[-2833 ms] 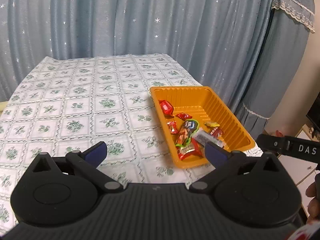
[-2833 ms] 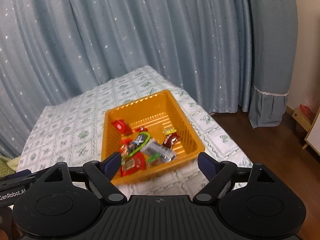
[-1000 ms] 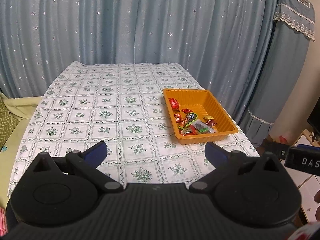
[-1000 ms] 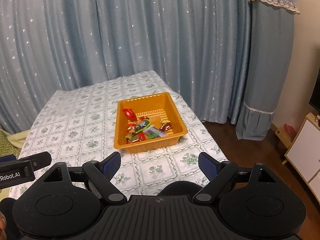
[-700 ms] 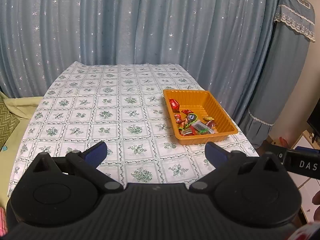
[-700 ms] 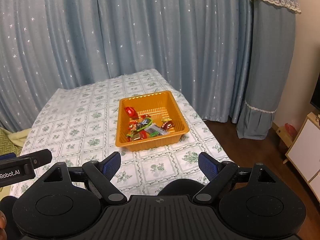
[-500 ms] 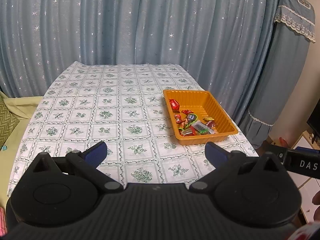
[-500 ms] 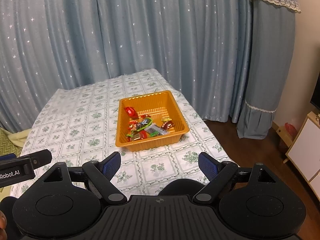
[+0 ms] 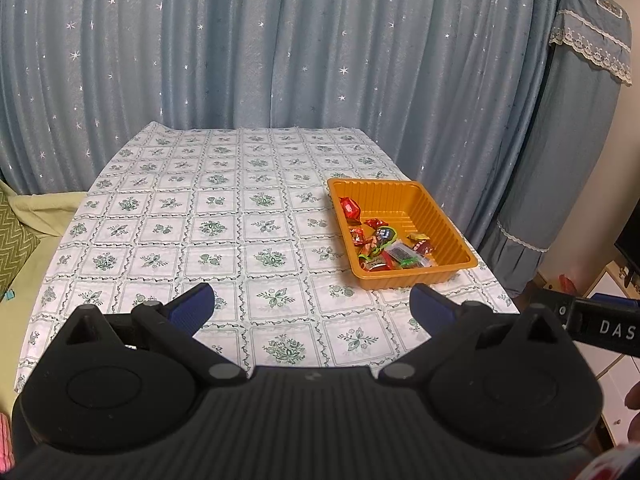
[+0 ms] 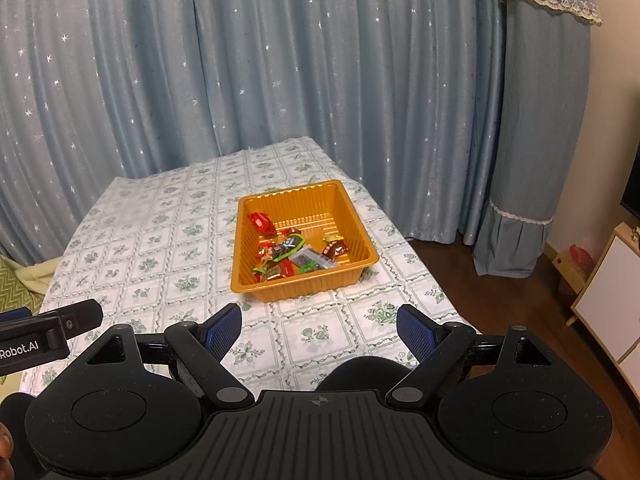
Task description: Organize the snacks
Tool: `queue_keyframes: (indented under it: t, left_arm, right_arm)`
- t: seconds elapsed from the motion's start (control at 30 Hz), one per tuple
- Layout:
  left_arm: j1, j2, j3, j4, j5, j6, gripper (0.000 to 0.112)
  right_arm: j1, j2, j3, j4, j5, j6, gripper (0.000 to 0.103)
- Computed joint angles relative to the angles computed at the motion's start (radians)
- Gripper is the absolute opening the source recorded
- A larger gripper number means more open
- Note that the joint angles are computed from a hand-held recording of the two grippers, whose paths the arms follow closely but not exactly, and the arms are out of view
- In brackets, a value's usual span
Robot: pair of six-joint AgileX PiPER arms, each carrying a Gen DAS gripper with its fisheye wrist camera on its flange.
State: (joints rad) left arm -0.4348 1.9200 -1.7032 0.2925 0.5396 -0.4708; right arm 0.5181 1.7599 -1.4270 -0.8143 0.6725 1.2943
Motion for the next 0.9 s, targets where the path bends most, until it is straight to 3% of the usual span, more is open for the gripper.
queue_keyframes:
  t: [0.9]
  left_arm:
    - [-0.008, 0.003, 0.013, 0.032, -0.008, -0.013, 0.103]
  right_arm:
    - [0.004, 0.005, -0.001, 0.000, -0.016, -0.001, 0.084]
